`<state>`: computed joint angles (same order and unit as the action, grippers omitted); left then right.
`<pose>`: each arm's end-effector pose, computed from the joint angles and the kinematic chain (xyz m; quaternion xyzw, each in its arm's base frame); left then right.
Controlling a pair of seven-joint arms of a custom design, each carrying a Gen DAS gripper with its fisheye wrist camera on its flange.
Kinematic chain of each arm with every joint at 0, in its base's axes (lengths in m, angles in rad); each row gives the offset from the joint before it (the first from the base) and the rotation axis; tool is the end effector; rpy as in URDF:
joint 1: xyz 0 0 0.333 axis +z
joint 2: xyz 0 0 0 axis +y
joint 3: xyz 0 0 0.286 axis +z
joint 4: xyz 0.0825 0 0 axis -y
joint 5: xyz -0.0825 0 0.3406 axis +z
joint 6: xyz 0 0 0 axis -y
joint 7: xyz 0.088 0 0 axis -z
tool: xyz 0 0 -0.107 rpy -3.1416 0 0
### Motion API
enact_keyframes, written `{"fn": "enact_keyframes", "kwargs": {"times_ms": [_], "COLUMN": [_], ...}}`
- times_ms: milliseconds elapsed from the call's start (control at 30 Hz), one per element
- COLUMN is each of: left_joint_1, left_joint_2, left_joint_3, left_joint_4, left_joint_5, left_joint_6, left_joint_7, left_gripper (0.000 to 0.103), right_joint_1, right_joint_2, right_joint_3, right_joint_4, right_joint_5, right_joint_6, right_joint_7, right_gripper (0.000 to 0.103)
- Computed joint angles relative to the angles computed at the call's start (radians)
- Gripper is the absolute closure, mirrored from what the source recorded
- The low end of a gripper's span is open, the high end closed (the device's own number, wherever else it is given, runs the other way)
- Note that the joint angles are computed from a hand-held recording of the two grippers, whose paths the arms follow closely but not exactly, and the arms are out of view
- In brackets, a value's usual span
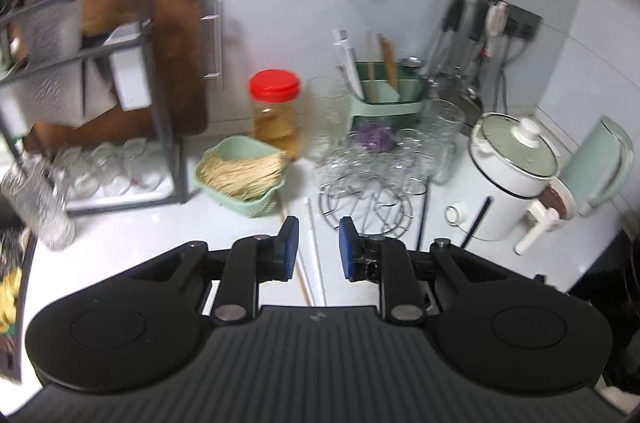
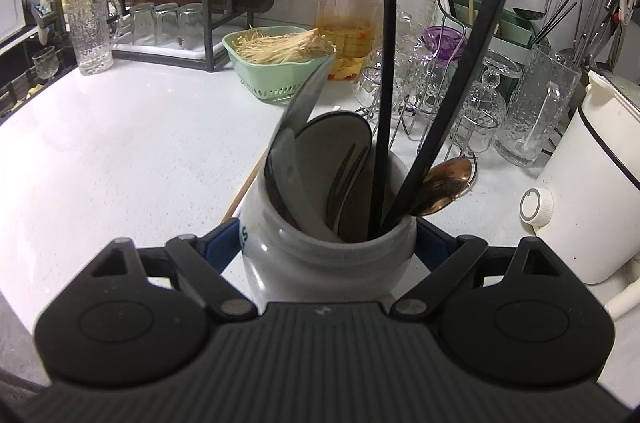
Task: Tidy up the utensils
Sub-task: 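Move the left tool back over the wooden chopstick on the counter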
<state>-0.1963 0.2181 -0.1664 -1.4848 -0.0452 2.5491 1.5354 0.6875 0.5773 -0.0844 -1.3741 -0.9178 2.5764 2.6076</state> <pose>0.5924 -0.2103 0.6279 -0.5474 0.7278 -0.3621 0.1988 0.5632 0.4218 0.4366 -0.7022 0.5515 -0.3491 0.2844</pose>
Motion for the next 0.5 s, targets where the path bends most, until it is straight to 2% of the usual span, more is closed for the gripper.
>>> {"fn": "enact_keyframes", "kwargs": {"times_ms": [300, 500], "left_joint_1": [0.035, 0.041], "left_joint_2": [-0.025, 0.035], "left_joint_3": [0.008, -0.003], "left_joint_4": [-0.159, -0.167], "left_joint_5": [-0.054, -0.104], "left_joint_6": [0.063, 0.089], "left_joint_7": [-0.037, -0.018], "left_gripper": [0.078, 0.078], "right_joint_1": [-0.009, -0.014], "right_joint_2": [-0.007, -0.023], "right_joint_3": [0.005, 0.009], "right_joint_4": [-0.012, -0.034], "right_joint_5": [0.002, 0.01], "right_joint_6": [0.015, 0.026], "right_joint_7": [-0.031, -0.048], "right_gripper": [0.011, 0.011]}}
